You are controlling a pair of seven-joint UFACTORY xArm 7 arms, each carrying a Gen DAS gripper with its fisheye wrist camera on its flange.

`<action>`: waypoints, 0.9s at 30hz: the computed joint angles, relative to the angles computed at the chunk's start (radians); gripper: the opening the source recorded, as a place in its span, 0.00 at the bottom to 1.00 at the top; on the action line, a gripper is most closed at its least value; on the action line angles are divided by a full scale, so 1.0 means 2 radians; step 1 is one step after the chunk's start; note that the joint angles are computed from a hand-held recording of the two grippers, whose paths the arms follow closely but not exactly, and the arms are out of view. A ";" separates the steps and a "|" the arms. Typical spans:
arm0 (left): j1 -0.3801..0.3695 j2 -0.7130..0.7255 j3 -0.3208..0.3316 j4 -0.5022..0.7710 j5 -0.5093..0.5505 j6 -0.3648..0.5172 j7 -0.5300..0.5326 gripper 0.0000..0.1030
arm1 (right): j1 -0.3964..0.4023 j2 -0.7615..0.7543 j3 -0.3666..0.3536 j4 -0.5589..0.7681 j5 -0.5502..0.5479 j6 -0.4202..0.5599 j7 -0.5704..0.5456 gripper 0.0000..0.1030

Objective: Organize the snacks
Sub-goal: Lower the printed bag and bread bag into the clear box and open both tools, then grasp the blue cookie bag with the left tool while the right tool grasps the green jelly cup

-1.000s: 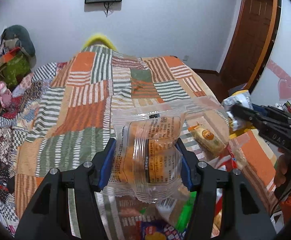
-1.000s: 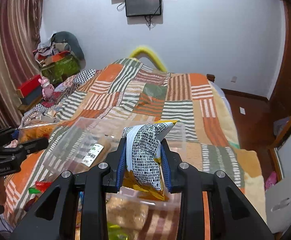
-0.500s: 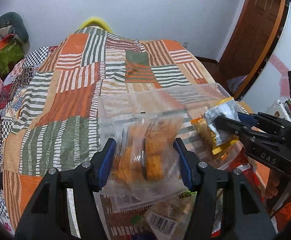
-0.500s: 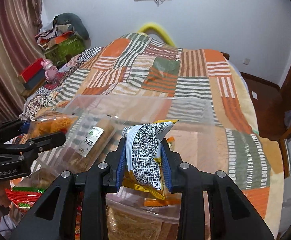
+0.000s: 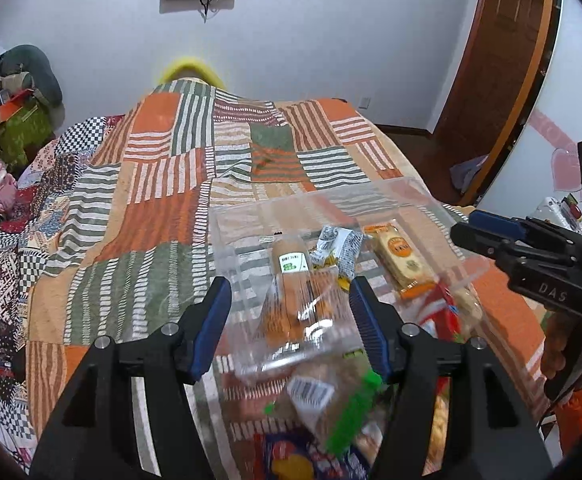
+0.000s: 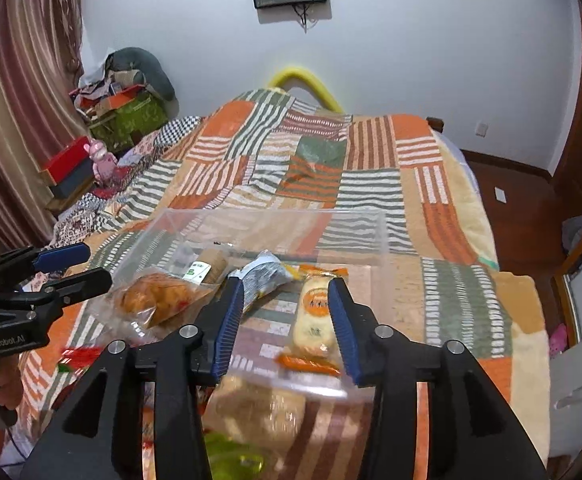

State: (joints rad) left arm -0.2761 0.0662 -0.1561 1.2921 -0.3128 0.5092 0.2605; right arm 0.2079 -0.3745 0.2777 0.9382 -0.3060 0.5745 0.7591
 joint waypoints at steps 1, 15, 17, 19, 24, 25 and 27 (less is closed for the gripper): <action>0.001 -0.009 0.000 -0.008 -0.003 -0.001 0.003 0.63 | 0.001 -0.009 0.001 -0.005 -0.001 0.001 0.003 0.42; -0.003 -0.127 0.027 -0.139 -0.004 0.010 0.019 0.79 | 0.004 -0.104 0.038 -0.060 0.008 0.033 0.029 0.55; -0.003 -0.135 0.028 -0.155 0.003 0.012 0.015 0.79 | 0.012 -0.108 0.037 -0.069 0.020 0.033 0.031 0.55; -0.006 -0.142 0.030 -0.173 0.001 0.018 0.013 0.79 | 0.024 -0.115 0.033 -0.084 0.038 0.029 0.035 0.56; -0.012 -0.145 0.031 -0.194 -0.004 0.024 0.008 0.80 | 0.038 -0.112 0.033 -0.101 0.062 0.023 0.040 0.56; -0.013 -0.144 0.031 -0.197 -0.005 0.024 0.007 0.80 | 0.040 -0.110 0.035 -0.104 0.063 0.024 0.042 0.56; -0.017 -0.143 0.030 -0.201 -0.010 0.024 0.007 0.80 | 0.041 -0.105 0.038 -0.105 0.062 0.027 0.043 0.56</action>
State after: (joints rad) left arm -0.3102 -0.2191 -0.0959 0.8894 -0.3321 0.5566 0.2742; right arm 0.2897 -0.5839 0.3541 0.7281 -0.1820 0.6293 0.8453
